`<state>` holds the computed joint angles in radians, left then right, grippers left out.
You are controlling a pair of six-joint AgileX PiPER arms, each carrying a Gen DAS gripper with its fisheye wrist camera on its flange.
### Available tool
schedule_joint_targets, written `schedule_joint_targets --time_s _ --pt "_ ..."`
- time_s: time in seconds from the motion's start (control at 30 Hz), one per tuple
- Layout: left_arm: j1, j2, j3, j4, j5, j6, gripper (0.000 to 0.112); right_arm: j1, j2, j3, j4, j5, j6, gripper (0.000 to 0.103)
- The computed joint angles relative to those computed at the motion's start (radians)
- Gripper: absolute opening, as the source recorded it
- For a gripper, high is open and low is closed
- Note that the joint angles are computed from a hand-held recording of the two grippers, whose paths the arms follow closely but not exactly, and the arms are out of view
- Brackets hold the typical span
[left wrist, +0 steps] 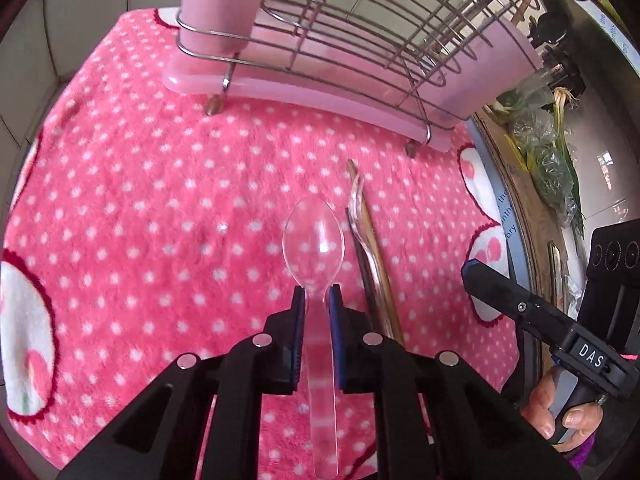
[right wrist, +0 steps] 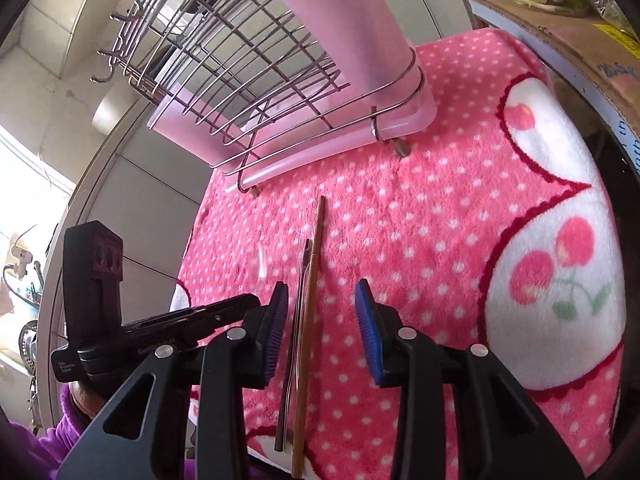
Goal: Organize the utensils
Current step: 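Grasp the clear plastic spoon with the left tool while the right tool grasps a wooden chopstick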
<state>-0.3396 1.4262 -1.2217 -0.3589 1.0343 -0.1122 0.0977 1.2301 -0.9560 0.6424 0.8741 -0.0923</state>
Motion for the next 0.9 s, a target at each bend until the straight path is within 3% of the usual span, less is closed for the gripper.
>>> schedule_joint_targets --time_s 0.13,0.17,0.4,0.57,0.73,0.9 --pt "0.055 -0.031 0.001 0.043 0.005 0.000 0.011 0.071 0.083 -0.079 -0.080 -0.012 0.076 0.034" --pt "0.063 -0.039 0.003 0.059 0.002 0.001 0.011 0.098 0.108 -0.108 -0.118 -0.012 0.108 0.030" --pt "0.124 -0.073 0.028 0.126 -0.016 0.044 0.011 0.243 0.299 -0.304 -0.365 0.051 0.306 0.018" --pt "0.137 -0.069 0.040 0.116 -0.031 0.056 0.011 0.290 0.377 -0.369 -0.473 0.072 0.384 0.016" --pt "0.139 -0.043 0.044 0.110 -0.039 0.050 0.011 0.285 0.405 -0.387 -0.472 0.067 0.392 0.016" --pt "0.156 -0.020 0.043 0.084 -0.029 0.061 0.011 0.233 0.384 -0.352 -0.399 0.046 0.351 0.006"
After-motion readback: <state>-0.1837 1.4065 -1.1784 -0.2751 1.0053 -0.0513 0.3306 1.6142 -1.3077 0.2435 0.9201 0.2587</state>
